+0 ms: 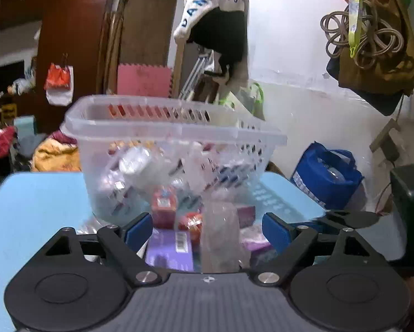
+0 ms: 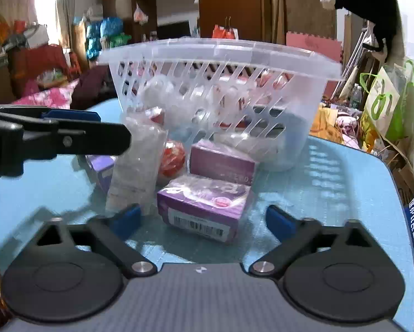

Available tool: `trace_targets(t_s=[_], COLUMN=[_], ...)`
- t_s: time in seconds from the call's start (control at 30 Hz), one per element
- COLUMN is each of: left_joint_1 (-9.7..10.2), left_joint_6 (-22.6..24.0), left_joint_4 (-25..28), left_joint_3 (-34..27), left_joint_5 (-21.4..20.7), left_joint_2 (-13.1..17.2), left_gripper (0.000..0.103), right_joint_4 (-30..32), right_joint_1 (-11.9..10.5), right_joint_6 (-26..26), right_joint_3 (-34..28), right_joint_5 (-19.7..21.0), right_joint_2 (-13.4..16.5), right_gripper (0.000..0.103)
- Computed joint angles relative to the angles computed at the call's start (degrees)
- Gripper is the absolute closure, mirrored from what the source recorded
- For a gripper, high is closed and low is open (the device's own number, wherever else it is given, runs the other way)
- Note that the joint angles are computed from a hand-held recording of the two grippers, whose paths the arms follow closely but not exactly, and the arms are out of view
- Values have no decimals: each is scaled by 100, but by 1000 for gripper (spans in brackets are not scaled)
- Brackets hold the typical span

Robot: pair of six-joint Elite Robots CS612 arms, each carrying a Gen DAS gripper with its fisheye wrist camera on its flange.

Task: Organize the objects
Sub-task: 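Grasp a clear plastic bag with the left tool while the right tool grasps a purple box, then lift both items over the white basket and open both tools to release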

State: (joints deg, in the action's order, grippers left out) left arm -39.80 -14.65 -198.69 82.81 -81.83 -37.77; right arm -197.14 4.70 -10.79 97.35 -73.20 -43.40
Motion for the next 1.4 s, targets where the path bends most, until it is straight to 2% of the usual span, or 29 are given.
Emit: trace_targets(t_s=[0.03, 0.07, 0.1, 0.2, 0.3, 0.33, 0.5, 0.57, 0.63, 0.73, 0.8, 1.03, 1.2, 1.4], left_joint_1=[16, 10, -3, -65, -103, -121, -310, -345, -379, -304, -317, -248, -210, -160], left_joint_6=[-29, -74, -83, -54, 15, 79, 393, 446, 491, 352, 438, 384, 302, 258], left_joint_4=[-23, -11, -10, 17, 155, 225, 470, 397, 381, 209, 61, -751, -1395, -2111], left_joint_3=[17, 7, 3, -34, -99, -140, -257, -262, -255, -153, -123, 132, 325, 448], left_joint_5=[-49, -29, 3, 145, 117, 123, 880, 1019, 1261, 863, 949, 536, 542, 445], left_joint_2=[6, 18, 30, 65, 97, 116, 177, 196, 196, 158, 175, 136, 101, 90], left_gripper=[14, 14, 14, 14, 14, 14, 16, 34, 67, 66, 66, 67, 67, 67], right_joint_4=[-44, -50, -43, -357, -842, -1007, -1360, -1384, -1423, -1423, -1448, -1726, -1832, -2610], right_joint_1=[-3, -1, 3, -20, -122, -186, -261, -263, -274, -307, -324, -404, -418, -465], right_joint_6=[21, 10, -7, 18, 197, 367, 631, 627, 648, 724, 774, 1052, 1033, 1274], right_joint_3=[14, 5, 1, 164, 404, 466, 520, 510, 516, 533, 543, 577, 584, 628], right_joint_5=[-7, -18, -53, -208, -282, -143, -64, -24, 9, 141, 172, 411, 535, 688], right_joint_2=[13, 17, 18, 13, 7, 6, 50, 60, 67, 64, 67, 118, 133, 237], right_gripper=[18, 26, 29, 30, 30, 30, 30, 29, 29, 29, 29, 29, 30, 30])
